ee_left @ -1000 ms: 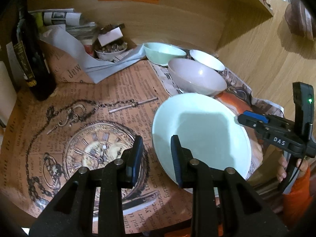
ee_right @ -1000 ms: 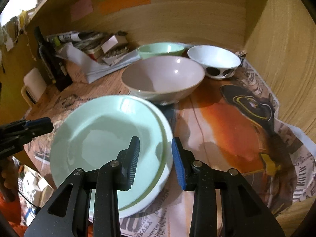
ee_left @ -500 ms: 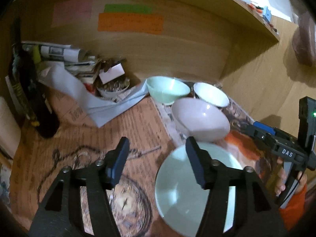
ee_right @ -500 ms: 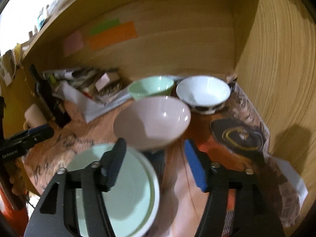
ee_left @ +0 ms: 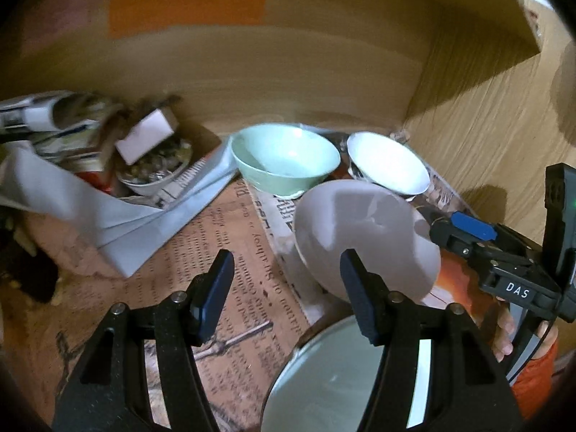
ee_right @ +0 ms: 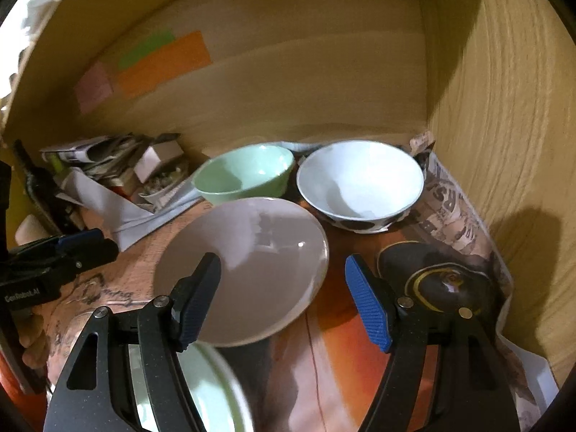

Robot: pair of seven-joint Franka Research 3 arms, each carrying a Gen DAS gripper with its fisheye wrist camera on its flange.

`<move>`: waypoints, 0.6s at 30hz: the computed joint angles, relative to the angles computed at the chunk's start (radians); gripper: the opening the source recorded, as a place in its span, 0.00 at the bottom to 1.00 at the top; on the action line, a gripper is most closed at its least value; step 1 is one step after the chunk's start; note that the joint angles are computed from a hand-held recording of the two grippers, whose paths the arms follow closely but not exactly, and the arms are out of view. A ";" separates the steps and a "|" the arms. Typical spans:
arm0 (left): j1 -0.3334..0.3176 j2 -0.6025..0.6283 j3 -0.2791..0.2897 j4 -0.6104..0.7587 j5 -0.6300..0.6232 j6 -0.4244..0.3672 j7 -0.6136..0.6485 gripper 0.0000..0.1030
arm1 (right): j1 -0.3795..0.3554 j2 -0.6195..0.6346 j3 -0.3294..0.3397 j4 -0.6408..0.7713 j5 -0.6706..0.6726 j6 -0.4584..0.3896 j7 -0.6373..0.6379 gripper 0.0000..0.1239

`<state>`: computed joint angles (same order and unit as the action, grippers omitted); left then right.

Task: Organize plates and bowls
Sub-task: 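Move the left gripper to the pale pink bowl rim and close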

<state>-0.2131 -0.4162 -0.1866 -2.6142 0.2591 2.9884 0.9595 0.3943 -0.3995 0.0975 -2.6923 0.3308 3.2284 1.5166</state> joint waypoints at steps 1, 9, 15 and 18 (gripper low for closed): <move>-0.015 0.020 0.015 0.013 -0.009 -0.002 0.015 0.59 | -0.004 0.013 0.000 0.009 0.000 -0.003 0.002 0.55; -0.046 0.135 0.048 0.095 -0.064 -0.016 0.101 0.59 | 0.091 0.075 -0.117 0.048 0.047 -0.032 -0.046 0.55; -0.083 0.194 0.076 0.134 -0.163 -0.026 0.226 0.39 | 0.184 0.094 -0.199 0.059 0.123 -0.033 -0.132 0.45; -0.096 0.224 0.082 0.152 -0.223 -0.032 0.289 0.26 | 0.246 0.101 -0.256 0.070 0.178 -0.046 -0.188 0.37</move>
<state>-0.3087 -0.1923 -0.1047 -2.4618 0.0364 2.9563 1.2485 0.6407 -0.2982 -0.1589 -2.6225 0.5090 3.1824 1.3289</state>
